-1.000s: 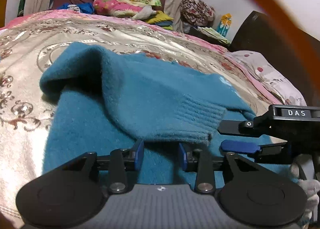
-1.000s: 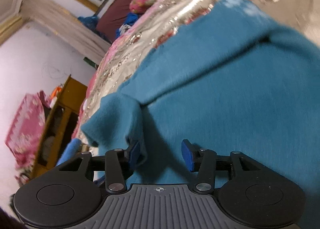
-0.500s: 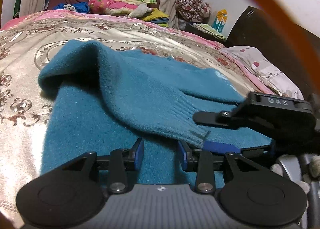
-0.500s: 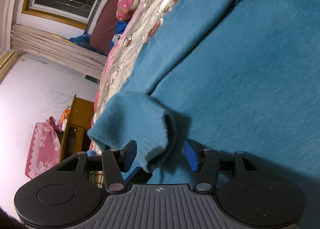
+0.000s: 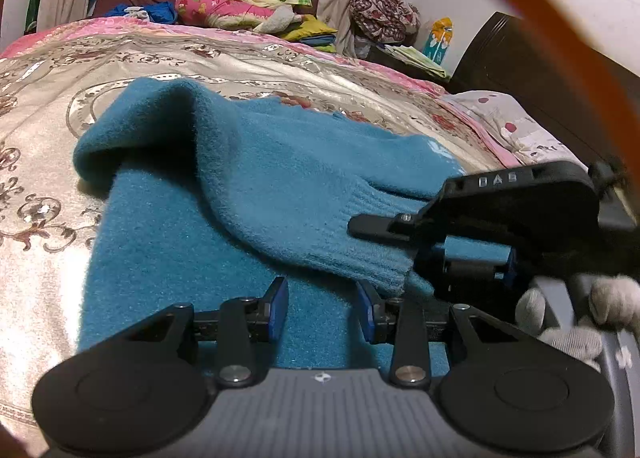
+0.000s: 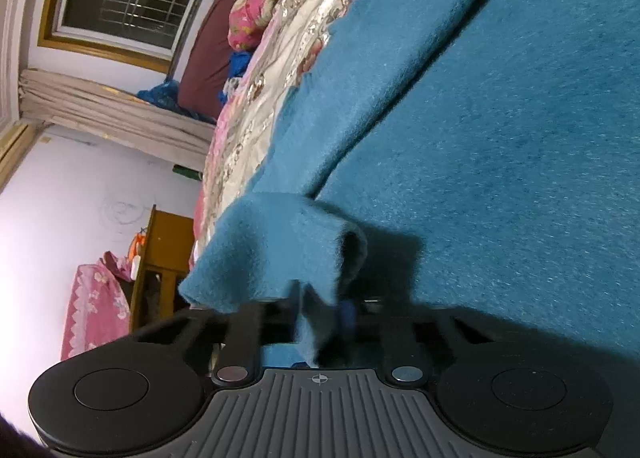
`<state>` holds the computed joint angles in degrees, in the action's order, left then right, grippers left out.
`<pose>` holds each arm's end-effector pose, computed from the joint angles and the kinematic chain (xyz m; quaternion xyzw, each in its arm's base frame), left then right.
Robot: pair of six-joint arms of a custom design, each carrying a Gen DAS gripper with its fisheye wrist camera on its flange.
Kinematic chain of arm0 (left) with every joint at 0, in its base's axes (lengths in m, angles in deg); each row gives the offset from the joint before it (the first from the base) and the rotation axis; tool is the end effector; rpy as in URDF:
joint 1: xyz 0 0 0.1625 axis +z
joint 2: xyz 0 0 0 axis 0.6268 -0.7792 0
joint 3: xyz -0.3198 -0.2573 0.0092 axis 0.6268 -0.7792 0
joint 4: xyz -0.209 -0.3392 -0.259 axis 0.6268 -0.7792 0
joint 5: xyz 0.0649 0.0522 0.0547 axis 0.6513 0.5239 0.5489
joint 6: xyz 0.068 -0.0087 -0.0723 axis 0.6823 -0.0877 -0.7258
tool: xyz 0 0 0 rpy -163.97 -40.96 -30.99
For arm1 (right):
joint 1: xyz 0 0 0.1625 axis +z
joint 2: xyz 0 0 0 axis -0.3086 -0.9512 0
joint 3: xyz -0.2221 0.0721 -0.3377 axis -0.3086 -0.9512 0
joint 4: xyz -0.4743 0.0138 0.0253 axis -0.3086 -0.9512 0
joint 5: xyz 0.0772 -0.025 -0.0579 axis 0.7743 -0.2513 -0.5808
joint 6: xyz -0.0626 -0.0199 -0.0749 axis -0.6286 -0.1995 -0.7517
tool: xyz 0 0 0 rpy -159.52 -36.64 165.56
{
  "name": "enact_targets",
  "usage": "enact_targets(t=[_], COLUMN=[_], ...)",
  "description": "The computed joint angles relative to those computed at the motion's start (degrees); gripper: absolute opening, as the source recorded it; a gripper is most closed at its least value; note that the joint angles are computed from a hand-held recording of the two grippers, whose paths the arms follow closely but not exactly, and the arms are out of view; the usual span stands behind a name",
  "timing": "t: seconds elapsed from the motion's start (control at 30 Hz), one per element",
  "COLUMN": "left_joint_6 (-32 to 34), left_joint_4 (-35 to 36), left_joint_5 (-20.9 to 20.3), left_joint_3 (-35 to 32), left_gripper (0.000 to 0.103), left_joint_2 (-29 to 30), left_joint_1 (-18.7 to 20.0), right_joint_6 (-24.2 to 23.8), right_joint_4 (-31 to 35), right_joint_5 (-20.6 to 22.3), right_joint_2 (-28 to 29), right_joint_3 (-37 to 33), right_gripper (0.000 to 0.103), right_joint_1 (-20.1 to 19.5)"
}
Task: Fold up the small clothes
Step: 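Close the right gripper on the side edge of the teal sweater, then lift the side edge with the right gripper, fold it over the body, release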
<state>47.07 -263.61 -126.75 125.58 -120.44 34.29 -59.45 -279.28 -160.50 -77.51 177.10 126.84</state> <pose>0.0872 -0.3086 0.2264 0.1480 0.8951 -0.3841 0.1712 0.2723 -0.4016 -0.1596 0.0795 0.9496 -0.2879 0.0954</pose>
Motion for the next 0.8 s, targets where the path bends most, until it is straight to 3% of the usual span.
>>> enact_targets(t=[0.1, 0.33, 0.47, 0.63, 0.8], left_joint_6=[-0.17, -0.21, -0.2, -0.18, 0.46], left_joint_4=[0.04, 0.03, -0.37, -0.55, -0.23], left_joint_5=[-0.5, -1.13, -1.2, -1.23, -0.42], left_joint_3=[-0.09, -0.06, -0.18, -0.5, -0.24], left_gripper=[0.041, 0.042, 0.042, 0.042, 0.043], left_joint_2=[-0.29, -1.41, -1.11, -0.21, -0.6], left_joint_1=[0.18, 0.13, 0.27, 0.42, -0.62], right_joint_6=[-2.99, -18.04, -24.25, -29.27, -30.51], right_joint_4=[1.11, 5.76, 8.0, 9.16, 9.82], right_joint_5=[-1.94, -8.92, -13.95, -19.6, -24.53], right_joint_2=[-1.27, -8.15, -10.93, -12.28, -12.31], right_joint_3=[-0.46, -2.93, -5.16, -7.27, -8.23], right_gripper=[0.008, 0.007, 0.007, 0.007, 0.007], right_joint_1=[1.3, 5.77, 7.1, 7.11, 5.19])
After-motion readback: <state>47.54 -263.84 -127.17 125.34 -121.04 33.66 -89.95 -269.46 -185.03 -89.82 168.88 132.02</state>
